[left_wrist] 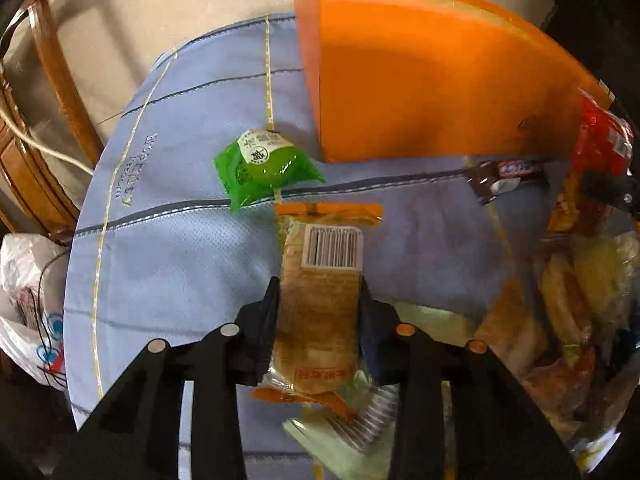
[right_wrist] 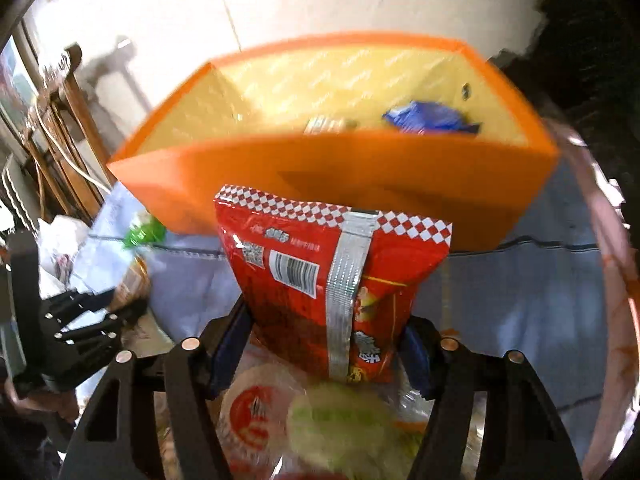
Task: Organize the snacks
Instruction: 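Grasp the bread pack with the left gripper while the right grasps the red chip bag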
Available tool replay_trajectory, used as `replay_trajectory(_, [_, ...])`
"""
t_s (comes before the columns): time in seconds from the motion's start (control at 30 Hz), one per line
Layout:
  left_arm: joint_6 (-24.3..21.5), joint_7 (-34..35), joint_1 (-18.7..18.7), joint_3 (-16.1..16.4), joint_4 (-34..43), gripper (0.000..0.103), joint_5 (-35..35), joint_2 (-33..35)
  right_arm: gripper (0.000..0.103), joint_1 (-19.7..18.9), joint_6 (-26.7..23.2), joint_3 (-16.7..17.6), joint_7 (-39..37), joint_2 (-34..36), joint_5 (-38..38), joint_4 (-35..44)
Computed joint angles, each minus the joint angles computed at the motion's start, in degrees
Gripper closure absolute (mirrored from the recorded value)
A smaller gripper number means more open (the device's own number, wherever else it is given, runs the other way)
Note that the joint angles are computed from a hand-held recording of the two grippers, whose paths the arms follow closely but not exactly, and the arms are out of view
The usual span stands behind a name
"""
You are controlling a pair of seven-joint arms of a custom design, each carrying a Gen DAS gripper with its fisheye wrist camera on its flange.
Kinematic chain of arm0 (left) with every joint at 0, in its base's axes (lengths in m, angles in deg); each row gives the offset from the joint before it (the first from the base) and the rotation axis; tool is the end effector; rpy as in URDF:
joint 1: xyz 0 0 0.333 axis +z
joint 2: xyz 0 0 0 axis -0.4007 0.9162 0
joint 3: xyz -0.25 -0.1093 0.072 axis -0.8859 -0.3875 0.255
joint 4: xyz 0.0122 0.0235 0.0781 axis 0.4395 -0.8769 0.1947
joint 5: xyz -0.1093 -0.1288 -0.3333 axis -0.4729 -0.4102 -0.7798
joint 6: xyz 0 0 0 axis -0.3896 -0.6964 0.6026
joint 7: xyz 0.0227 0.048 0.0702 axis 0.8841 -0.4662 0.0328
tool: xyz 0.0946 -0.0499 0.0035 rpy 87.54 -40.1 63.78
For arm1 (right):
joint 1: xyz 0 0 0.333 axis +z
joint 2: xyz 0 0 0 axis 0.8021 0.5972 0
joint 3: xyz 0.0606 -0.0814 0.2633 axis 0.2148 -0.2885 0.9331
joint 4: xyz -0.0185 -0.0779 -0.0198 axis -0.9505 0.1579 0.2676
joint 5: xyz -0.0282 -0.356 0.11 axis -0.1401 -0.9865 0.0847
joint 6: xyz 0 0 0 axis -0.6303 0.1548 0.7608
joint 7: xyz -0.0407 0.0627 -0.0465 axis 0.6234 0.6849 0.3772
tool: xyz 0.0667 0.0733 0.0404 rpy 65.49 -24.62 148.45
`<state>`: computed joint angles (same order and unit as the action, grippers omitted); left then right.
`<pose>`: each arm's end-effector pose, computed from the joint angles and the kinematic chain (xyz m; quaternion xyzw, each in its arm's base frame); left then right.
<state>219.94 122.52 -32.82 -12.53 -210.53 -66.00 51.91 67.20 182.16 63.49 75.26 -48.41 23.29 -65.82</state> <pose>0.4403 -0.0770 0.4575 -0.5371 0.8130 -0.1859 0.1263 0.3862 0.2280 0.5245 -0.6108 0.7394 -0.1695 0.2270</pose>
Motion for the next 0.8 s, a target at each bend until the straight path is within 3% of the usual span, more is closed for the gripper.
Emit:
replay_trajectory(0.13, [0.52,-1.32,-0.8,0.92,-1.11,0.068,-3.1,-6.85,0.036,-0.92,-0.79,0.44,0.7,-5.52,-0.98,-0.88])
replay_trajectory(0.23, [-1.0,-1.33,-2.4,2.85,2.62,0.068,-4.74,-9.27,0.036,-3.11,-1.32,1.04,-0.03,-6.95,-3.07,1.46])
replay_trajectory(0.27, [-1.48,-0.8,-2.94,3.22,4.23,0.068,-4.94,-8.99,0.036,-3.15,-1.51,-0.55,-1.56,-8.68,-3.35,1.11])
replay_trajectory(0.47, [2.76,-4.43,-2.3,0.18,16.39,0.068,-1.8,-2.12,0.036,-10.37,0.71,-0.19,-4.59,-2.54,-8.29,10.46])
replay_trajectory(0.63, [3.16,-7.86,-1.16,-1.65,25.38,0.068,-0.34,5.92,0.035,-10.49,1.02,-2.34,-7.01,6.36,-9.48,19.77])
replay_trajectory(0.67, [3.42,-8.24,-0.83,-2.01,26.46,0.059,0.05,7.19,0.027,-10.22,2.22,-2.95,-6.81,7.19,-9.57,20.17])
replay_trajectory(0.7, [3.91,-9.71,0.05,-2.96,27.62,0.04,1.89,8.83,0.003,-10.22,2.1,-3.1,-6.34,8.58,-10.09,21.47])
replay_trajectory(0.73, [4.06,-12.51,1.36,-4.34,28.44,0.008,5.18,9.98,0.004,-9.86,1.49,-3.33,-6.58,9.58,-10.57,22.37])
replay_trajectory(0.8, [7.33,-18.97,3.99,-6.84,27.47,0.004,13.52,11.16,0.004,-8.58,1.74,-4.12,-8.82,10.8,-11.53,23.2])
